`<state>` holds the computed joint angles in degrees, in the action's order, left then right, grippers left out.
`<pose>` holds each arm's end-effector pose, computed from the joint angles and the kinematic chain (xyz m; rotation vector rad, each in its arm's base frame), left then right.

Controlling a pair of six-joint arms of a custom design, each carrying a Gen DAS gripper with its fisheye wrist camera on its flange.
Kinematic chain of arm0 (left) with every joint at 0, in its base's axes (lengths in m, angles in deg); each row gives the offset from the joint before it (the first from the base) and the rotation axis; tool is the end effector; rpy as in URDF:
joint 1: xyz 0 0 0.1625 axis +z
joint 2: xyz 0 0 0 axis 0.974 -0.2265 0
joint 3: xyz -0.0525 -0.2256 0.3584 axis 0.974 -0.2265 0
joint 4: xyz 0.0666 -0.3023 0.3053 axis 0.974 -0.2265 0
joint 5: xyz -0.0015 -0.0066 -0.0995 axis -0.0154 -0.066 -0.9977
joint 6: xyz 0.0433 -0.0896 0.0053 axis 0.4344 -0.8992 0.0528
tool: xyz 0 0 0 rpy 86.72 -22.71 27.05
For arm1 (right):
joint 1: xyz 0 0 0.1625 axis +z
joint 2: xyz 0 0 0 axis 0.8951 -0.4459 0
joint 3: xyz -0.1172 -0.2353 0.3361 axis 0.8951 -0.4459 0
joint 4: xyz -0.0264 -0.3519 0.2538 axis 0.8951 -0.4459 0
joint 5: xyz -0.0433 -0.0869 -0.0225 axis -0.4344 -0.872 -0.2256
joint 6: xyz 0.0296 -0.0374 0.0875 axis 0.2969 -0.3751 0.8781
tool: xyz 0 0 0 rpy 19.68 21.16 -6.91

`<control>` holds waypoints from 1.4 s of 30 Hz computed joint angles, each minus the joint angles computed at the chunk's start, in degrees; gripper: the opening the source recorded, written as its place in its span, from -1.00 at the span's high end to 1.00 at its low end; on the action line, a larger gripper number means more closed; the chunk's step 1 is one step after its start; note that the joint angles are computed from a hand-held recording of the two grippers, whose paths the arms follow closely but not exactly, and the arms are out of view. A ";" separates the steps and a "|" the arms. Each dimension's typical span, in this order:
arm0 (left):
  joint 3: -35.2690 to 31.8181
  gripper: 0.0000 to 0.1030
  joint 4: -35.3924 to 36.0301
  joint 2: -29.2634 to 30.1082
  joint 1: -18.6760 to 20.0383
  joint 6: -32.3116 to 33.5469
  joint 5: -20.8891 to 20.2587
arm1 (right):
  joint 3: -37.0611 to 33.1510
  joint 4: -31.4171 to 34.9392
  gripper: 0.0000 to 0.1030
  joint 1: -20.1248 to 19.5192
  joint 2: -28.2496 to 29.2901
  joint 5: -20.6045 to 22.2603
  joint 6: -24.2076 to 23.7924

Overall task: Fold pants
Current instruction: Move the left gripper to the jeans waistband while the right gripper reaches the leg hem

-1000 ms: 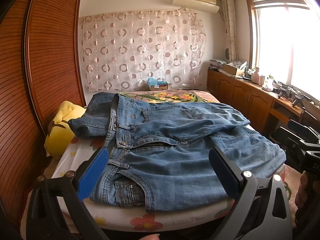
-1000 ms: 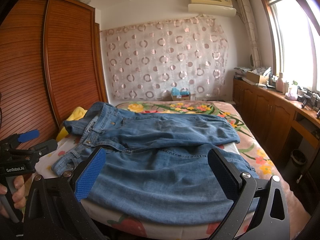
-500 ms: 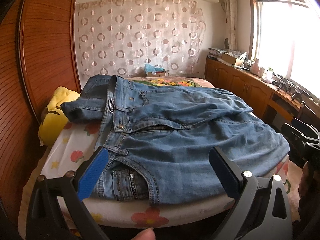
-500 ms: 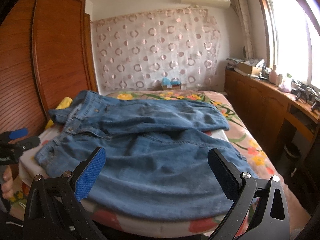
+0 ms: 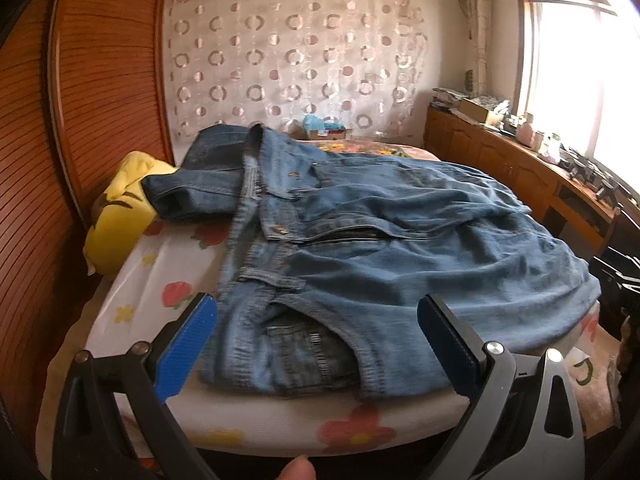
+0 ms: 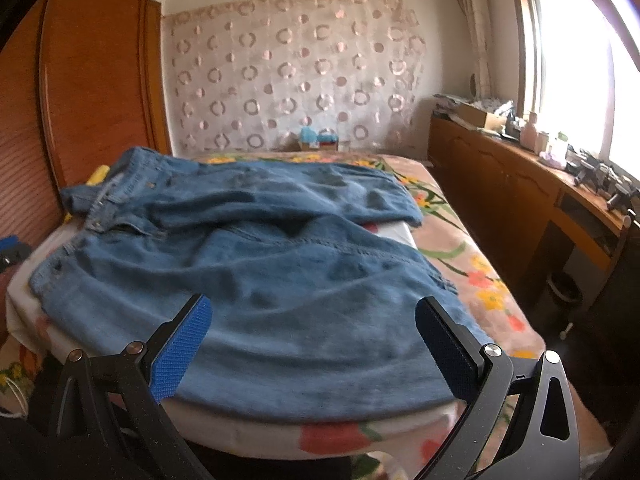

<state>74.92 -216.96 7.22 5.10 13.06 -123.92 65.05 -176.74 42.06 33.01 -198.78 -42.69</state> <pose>0.0567 -0.7681 0.2661 0.8127 2.3355 -0.9802 0.2532 -0.6716 0.0035 0.2840 -2.0370 1.1724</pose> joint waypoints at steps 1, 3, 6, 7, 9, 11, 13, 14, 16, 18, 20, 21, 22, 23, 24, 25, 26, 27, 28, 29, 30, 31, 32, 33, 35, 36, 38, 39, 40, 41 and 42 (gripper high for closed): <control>-0.44 -0.96 0.28 0.09 0.22 -0.15 0.11 | 0.22 -0.12 -1.00 -0.17 -0.10 -0.32 -0.09; -1.58 -0.96 1.24 0.29 0.93 -0.43 0.38 | 1.11 -0.47 -1.00 -0.49 -0.55 -0.75 0.11; -2.65 -0.96 2.85 0.23 1.95 -0.79 0.05 | 2.84 -0.93 -1.00 -1.05 -1.51 -1.09 1.05; -2.86 -0.96 2.92 0.22 2.27 -0.90 0.13 | 3.46 -1.26 -1.00 -1.24 -1.80 -1.21 1.26; -3.41 -0.96 3.31 0.31 2.86 -1.30 0.65 | 4.36 -1.39 -1.00 -1.62 -2.26 -1.62 1.82; -3.99 -0.96 3.62 0.58 3.51 -1.59 1.23 | 4.74 -1.36 -1.00 -1.89 -2.48 -2.33 2.15; -4.64 -0.96 3.77 1.07 4.02 -1.80 2.01 | 4.96 -1.68 -1.00 -2.11 -2.65 -3.03 2.29; -4.73 -0.96 4.07 1.07 4.12 -2.18 2.47 | 5.26 -1.93 -1.00 -2.21 -2.86 -3.04 2.38; -5.17 -0.94 4.66 1.27 4.58 -2.81 2.89 | 5.81 -2.29 -1.00 -2.38 -3.28 -3.12 2.51; -5.62 -0.91 5.39 1.52 4.95 -3.22 3.10 | 6.15 -2.46 -1.00 -2.44 -3.59 -3.37 2.42; -5.87 -0.90 5.71 1.72 5.20 -3.33 3.38 | 6.67 -2.52 -1.00 -2.53 -3.97 -3.55 2.43; -6.03 -0.90 5.89 1.85 5.33 -3.38 3.56 | 7.09 -2.54 -1.00 -2.60 -4.24 -3.56 2.56; -6.14 -0.90 6.02 1.96 5.43 -3.48 3.67 | 7.50 -2.42 -1.00 -2.68 -4.53 -3.56 2.80; -6.20 -0.90 6.34 1.94 5.40 -3.74 3.86 | 7.99 -2.26 -1.00 -2.80 -4.87 -3.44 3.07; -6.27 -0.90 6.58 1.96 5.47 -3.86 3.93 | 8.72 -1.96 -1.00 -2.98 -5.38 -3.14 3.52; -6.28 -0.90 6.65 2.02 5.52 -3.86 4.02 | 9.31 -2.00 -1.00 -3.15 -5.78 -2.90 3.68; -6.32 -0.90 6.77 2.08 5.52 -3.87 4.11 | 9.75 -1.81 -1.00 -3.21 -6.10 -3.07 3.88; -6.31 -0.90 6.96 2.10 5.51 -3.86 4.22 | 10.19 -1.70 -1.00 -3.31 -6.43 -3.26 4.03; -6.29 -0.90 7.14 2.13 5.51 -3.80 4.31 | 10.84 -1.68 -1.00 -3.46 -6.89 -3.42 4.24; -6.38 -0.90 7.39 2.21 5.51 -3.77 4.49 | 11.35 -1.57 -1.00 -3.52 -7.23 -3.54 4.49; -6.50 -0.90 7.59 2.33 5.53 -3.73 4.63 | 11.99 -1.50 -1.00 -3.65 -7.68 -3.57 4.76; -6.55 -0.90 8.02 2.38 5.52 -3.83 4.83 | 12.79 -1.47 -1.00 -3.87 -8.22 -3.60 5.08; -6.79 -0.90 8.36 2.59 5.50 -3.88 5.02 | 13.31 -1.34 -0.99 -4.06 -8.54 -3.51 5.44; -6.86 -0.90 8.53 2.67 5.50 -3.85 5.17 | 14.26 -1.01 -0.97 -4.36 -9.18 -3.29 6.03; -6.98 -0.90 8.59 2.84 5.51 -3.76 5.35 | 15.49 -0.27 -0.94 -4.85 -10.02 -3.43 7.14; -7.02 -0.90 8.66 2.87 5.51 -3.72 5.41 | 16.27 0.17 -0.94 -5.18 -10.56 -3.41 7.76; -7.09 -0.90 8.80 2.94 5.54 -3.79 5.44 | 17.51 1.30 -0.89 -5.72 -11.52 -3.38 9.21; -7.15 -0.90 8.95 2.95 5.57 -3.83 5.44 | 18.05 1.93 -0.87 -5.98 -11.95 -3.23 9.97; -7.25 -0.90 9.05 3.02 5.59 -3.85 5.43 | 18.55 2.66 -0.83 -6.26 -12.40 -2.89 10.84; -7.27 -0.90 9.07 3.04 5.61 -3.86 5.44 | 18.91 3.15 -0.78 -6.55 -12.69 -2.39 11.63; -7.33 -0.90 8.94 3.13 5.62 -3.78 5.44 | 19.27 3.53 -0.76 -6.80 -12.97 -1.80 12.37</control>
